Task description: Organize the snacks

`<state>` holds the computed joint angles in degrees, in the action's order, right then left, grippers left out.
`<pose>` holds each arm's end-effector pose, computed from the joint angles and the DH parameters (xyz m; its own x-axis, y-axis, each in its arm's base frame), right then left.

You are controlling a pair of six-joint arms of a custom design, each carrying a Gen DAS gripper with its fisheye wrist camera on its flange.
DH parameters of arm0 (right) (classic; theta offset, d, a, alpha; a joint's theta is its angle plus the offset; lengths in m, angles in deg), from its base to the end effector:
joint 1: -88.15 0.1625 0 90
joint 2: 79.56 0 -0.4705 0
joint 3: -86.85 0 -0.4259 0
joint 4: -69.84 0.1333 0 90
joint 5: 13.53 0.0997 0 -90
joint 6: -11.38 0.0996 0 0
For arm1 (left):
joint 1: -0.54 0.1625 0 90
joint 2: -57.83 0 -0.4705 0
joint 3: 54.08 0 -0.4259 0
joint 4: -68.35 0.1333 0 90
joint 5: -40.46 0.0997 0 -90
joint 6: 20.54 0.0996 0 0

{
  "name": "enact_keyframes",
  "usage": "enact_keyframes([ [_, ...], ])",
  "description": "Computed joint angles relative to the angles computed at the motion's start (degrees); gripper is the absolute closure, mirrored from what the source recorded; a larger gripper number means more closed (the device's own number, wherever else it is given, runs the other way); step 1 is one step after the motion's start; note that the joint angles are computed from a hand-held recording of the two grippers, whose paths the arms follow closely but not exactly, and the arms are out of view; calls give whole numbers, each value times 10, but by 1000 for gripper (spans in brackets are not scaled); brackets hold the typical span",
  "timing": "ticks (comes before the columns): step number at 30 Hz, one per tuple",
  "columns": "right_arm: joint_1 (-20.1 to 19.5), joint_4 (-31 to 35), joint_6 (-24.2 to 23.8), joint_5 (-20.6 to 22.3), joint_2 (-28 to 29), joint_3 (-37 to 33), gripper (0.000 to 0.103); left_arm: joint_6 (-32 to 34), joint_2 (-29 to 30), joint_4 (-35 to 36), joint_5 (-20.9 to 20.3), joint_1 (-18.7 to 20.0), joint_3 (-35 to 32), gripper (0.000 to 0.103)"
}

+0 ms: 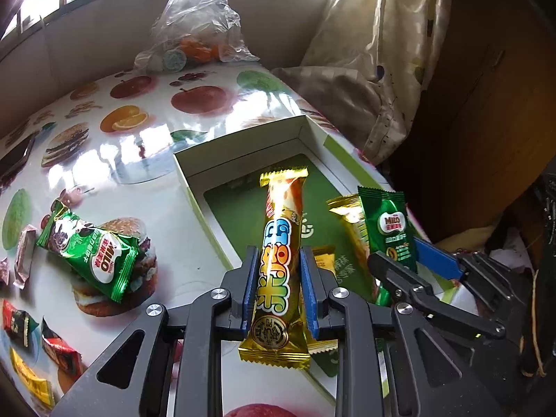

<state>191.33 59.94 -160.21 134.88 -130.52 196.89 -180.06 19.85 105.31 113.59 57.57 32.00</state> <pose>0.1552 -0.4503 0.0579 -0.6554 0.5259 0.5421 -0.0775 0.6671 -0.7409 -0.1709 -0.5616 0.0315 -0.5751 0.7607 -0.3010 0.7936 0.6081 0.0205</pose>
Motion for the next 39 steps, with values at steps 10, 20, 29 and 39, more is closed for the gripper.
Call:
enact_keyframes([
  [10,-3,-30,-35,5,-1,6,64,-1,7,1,2,2,-3,79],
  [20,-3,-49,-46,4,-4,14,60,0,6,-5,-1,1,0,78],
  [29,-5,-68,-33,1,-10,26,53,3,0,-10,10,2,2,67],
  [39,1,-96,-29,8,-16,41,50,6,-17,-27,8,1,18,63],
])
